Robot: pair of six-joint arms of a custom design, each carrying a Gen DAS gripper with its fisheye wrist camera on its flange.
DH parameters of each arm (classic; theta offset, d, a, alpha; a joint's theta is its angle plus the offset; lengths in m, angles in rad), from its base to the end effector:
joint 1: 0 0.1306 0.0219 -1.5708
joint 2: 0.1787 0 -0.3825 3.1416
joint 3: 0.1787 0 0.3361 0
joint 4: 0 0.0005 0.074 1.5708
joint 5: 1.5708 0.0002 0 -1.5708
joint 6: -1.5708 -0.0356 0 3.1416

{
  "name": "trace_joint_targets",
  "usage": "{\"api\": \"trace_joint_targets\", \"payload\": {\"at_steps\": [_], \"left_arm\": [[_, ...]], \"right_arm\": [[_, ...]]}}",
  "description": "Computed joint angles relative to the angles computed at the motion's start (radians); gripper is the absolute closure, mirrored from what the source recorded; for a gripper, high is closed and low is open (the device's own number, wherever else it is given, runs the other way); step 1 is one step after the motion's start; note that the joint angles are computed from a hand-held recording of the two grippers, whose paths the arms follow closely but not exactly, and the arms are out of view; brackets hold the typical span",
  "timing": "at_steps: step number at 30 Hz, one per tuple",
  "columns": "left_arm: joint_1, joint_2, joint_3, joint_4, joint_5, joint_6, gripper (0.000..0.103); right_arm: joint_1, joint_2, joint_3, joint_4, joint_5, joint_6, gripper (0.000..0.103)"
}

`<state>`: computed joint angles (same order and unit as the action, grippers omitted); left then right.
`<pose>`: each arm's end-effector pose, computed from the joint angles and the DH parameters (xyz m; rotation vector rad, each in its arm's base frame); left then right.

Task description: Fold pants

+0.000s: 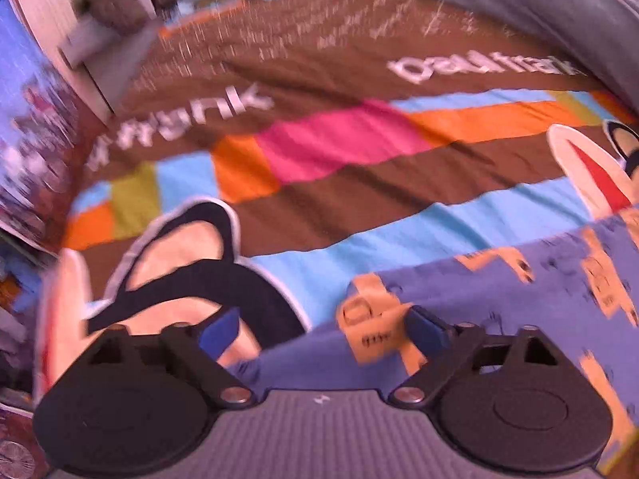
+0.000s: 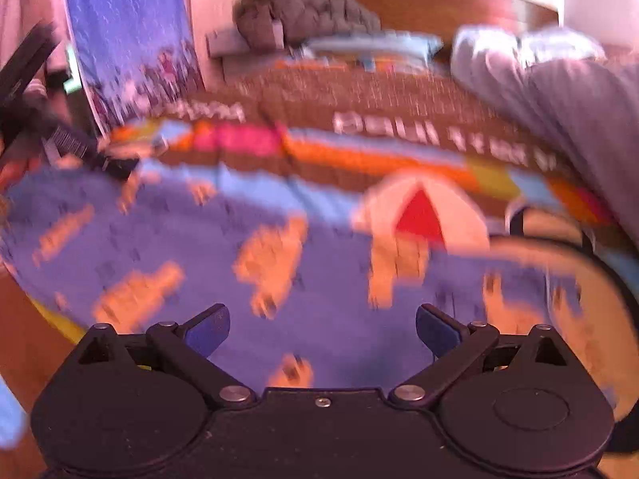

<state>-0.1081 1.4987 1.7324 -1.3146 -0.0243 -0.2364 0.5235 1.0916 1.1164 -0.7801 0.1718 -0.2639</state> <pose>0.4384 -0.0472 0.4920 0.4468 2.6154 0.0747 0.2839 0.1562 0.4294 -0.2146 2.3108 0.1998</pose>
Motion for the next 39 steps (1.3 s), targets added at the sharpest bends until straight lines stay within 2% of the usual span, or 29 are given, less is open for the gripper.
{"api": "trace_joint_targets", "payload": {"at_steps": [1, 4, 5, 7, 9, 11, 12, 13, 14, 17, 19, 20, 23, 24, 25, 27, 28, 30, 32, 33, 35, 36, 39], "left_arm": [[0.012, 0.027, 0.021, -0.027, 0.035, 0.028, 0.02], [0.055, 0.069, 0.05, -0.064, 0.137, 0.121, 0.029], [0.059, 0.078, 0.064, -0.083, 0.159, 0.116, 0.032], [0.064, 0.096, 0.101, -0.141, 0.204, 0.072, 0.049], [0.074, 0.113, 0.134, -0.205, 0.253, 0.065, 0.057], [0.076, 0.135, 0.169, -0.247, 0.26, 0.067, 0.065], [0.069, 0.136, 0.17, -0.244, 0.242, 0.068, 0.081], [0.058, 0.137, 0.172, -0.226, 0.211, 0.076, 0.093], [0.048, 0.119, 0.147, -0.179, 0.182, 0.092, 0.094], [0.014, -0.014, -0.017, 0.074, 0.12, 0.144, 0.096], [-0.023, -0.077, -0.117, 0.197, 0.047, 0.119, 0.096], [-0.04, -0.088, -0.149, 0.228, 0.006, 0.096, 0.096], [-0.083, -0.095, -0.239, 0.289, -0.109, 0.043, 0.093], [-0.097, -0.108, -0.267, 0.324, -0.137, 0.05, 0.083], [-0.109, -0.125, -0.287, 0.356, -0.169, 0.06, 0.065], [-0.119, -0.151, -0.294, 0.376, -0.234, 0.088, 0.036], [-0.114, -0.181, -0.312, 0.409, -0.25, 0.098, 0.03], [-0.098, -0.241, -0.352, 0.469, -0.257, 0.121, 0.021], [-0.056, -0.301, -0.38, 0.485, -0.23, 0.137, 0.015], [-0.026, -0.327, -0.393, 0.467, -0.202, 0.144, 0.011], [0.037, -0.348, -0.401, 0.388, -0.168, 0.141, 0.01], [0.076, -0.364, -0.42, 0.36, -0.166, 0.134, 0.01], [0.202, -0.399, -0.487, 0.338, -0.211, 0.079, 0.007]], "right_arm": [[-0.03, 0.006, -0.005, -0.012, -0.042, -0.035, 0.004], [-0.104, -0.022, -0.045, 0.044, -0.154, -0.119, 0.003], [-0.108, -0.015, -0.043, 0.05, -0.164, -0.127, 0.003], [-0.093, -0.004, -0.035, 0.039, -0.146, -0.106, 0.001], [-0.058, -0.004, -0.032, 0.01, -0.089, -0.071, 0.001], [-0.036, -0.003, -0.023, -0.007, -0.059, -0.058, 0.001], [-0.036, -0.003, -0.023, -0.007, -0.061, -0.061, 0.001], [-0.04, -0.01, -0.03, -0.004, -0.067, -0.065, 0.001], [-0.048, -0.009, -0.034, 0.003, -0.077, -0.066, 0.001], [-0.05, -0.005, -0.033, 0.007, -0.076, -0.064, 0.001], [-0.05, 0.0, -0.03, 0.006, -0.073, -0.059, 0.001], [-0.05, 0.0, -0.03, 0.007, -0.073, -0.058, 0.001], [-0.05, 0.001, -0.03, 0.005, -0.072, -0.056, 0.001], [-0.049, 0.002, -0.029, 0.004, -0.07, -0.055, 0.001], [-0.048, 0.003, -0.028, 0.002, -0.067, -0.053, 0.001], [-0.044, 0.003, -0.027, 0.0, -0.061, -0.051, 0.001], [-0.045, 0.003, -0.027, 0.0, -0.062, -0.051, 0.001], [-0.044, 0.003, -0.027, 0.0, -0.062, -0.052, 0.001], [-0.042, 0.004, -0.026, -0.001, -0.06, -0.052, 0.001], [-0.042, 0.004, -0.026, -0.001, -0.06, -0.052, 0.001], [-0.042, 0.004, -0.026, -0.001, -0.059, -0.051, 0.001], [-0.042, 0.004, -0.026, -0.001, -0.059, -0.051, 0.001], [-0.042, 0.005, -0.025, -0.002, -0.059, -0.05, 0.001]]}}
